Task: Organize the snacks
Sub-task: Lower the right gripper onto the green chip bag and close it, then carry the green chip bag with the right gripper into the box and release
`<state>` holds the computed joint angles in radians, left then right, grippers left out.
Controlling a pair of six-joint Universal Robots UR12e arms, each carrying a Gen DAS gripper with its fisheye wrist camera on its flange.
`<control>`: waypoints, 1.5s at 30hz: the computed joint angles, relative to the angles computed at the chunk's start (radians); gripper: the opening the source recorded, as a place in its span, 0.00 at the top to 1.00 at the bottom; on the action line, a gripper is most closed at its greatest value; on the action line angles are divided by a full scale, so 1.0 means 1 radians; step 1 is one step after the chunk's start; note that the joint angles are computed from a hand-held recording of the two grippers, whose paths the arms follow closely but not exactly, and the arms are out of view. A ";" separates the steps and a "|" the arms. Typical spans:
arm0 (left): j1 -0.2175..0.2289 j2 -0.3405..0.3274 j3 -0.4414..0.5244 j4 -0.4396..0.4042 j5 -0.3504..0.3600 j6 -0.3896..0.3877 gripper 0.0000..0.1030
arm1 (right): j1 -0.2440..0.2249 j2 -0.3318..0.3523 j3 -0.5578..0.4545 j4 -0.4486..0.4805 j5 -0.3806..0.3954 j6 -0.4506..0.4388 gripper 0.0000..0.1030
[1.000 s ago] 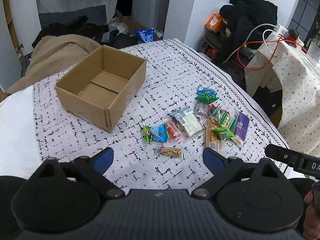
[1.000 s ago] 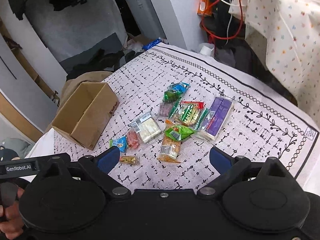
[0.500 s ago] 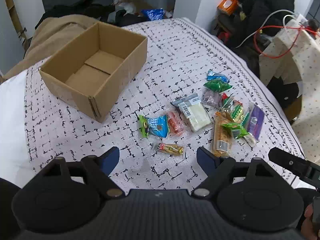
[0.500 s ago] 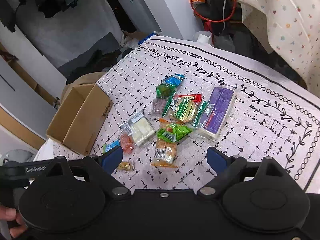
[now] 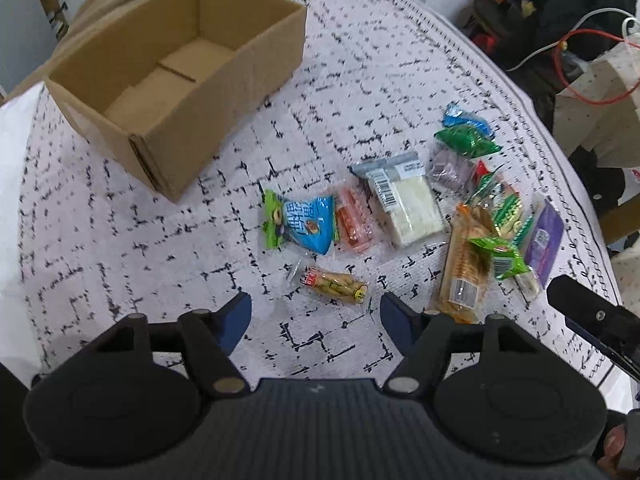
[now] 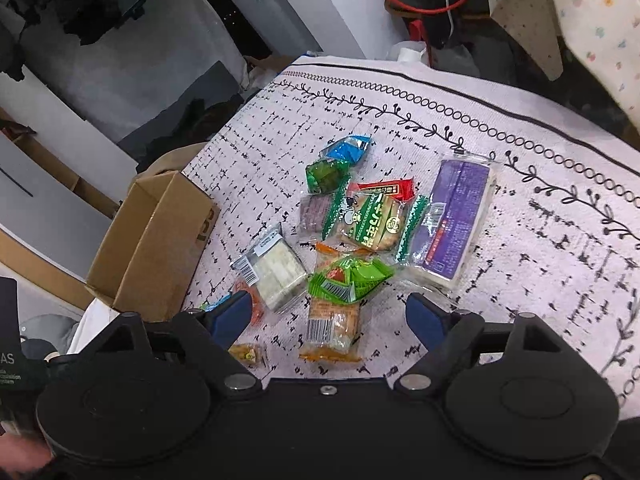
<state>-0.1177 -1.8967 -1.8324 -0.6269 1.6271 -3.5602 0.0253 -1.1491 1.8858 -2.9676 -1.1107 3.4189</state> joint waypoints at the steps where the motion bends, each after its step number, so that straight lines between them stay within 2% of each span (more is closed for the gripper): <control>1: 0.000 -0.007 0.006 -0.006 0.001 -0.006 0.34 | 0.001 0.006 -0.004 -0.001 0.002 0.000 0.20; 9: -0.005 -0.058 0.045 -0.039 0.019 -0.031 0.35 | 0.005 0.049 -0.038 0.002 0.002 0.028 0.20; 14: -0.004 -0.082 0.060 -0.057 0.008 -0.046 0.41 | 0.009 0.072 -0.059 0.012 -0.004 0.031 0.20; 20: -0.006 -0.097 0.065 -0.039 0.003 -0.047 0.45 | 0.018 0.090 -0.074 0.021 -0.006 0.010 0.20; 21: -0.006 -0.098 0.066 -0.038 0.003 -0.047 0.45 | 0.020 0.092 -0.076 0.022 -0.007 0.004 0.21; 23: -0.007 -0.098 0.061 -0.024 0.003 -0.051 0.50 | 0.023 0.095 -0.078 0.025 -0.015 -0.001 0.31; 24: -0.007 -0.097 0.057 -0.016 -0.001 -0.053 0.51 | 0.023 0.097 -0.081 0.031 -0.016 0.001 0.44; 25: -0.006 -0.096 0.053 -0.004 -0.005 -0.052 0.57 | 0.019 0.101 -0.084 0.043 0.002 0.008 0.52; 30: -0.009 -0.089 0.041 0.029 -0.002 -0.057 0.65 | 0.020 0.098 -0.071 0.007 0.002 0.007 0.57; 31: -0.007 -0.087 0.040 0.030 -0.004 -0.062 0.70 | 0.020 0.096 -0.068 -0.004 0.007 0.003 0.58; 32: -0.005 -0.085 0.039 0.030 -0.013 -0.065 0.82 | 0.020 0.095 -0.065 -0.012 0.007 -0.002 0.59; 36: -0.002 -0.076 0.033 0.038 -0.026 -0.070 0.82 | 0.020 0.088 -0.058 -0.028 0.010 -0.012 0.65; 45: 0.002 -0.040 0.009 0.095 -0.041 -0.072 0.82 | 0.023 0.057 -0.037 -0.061 0.005 -0.016 0.67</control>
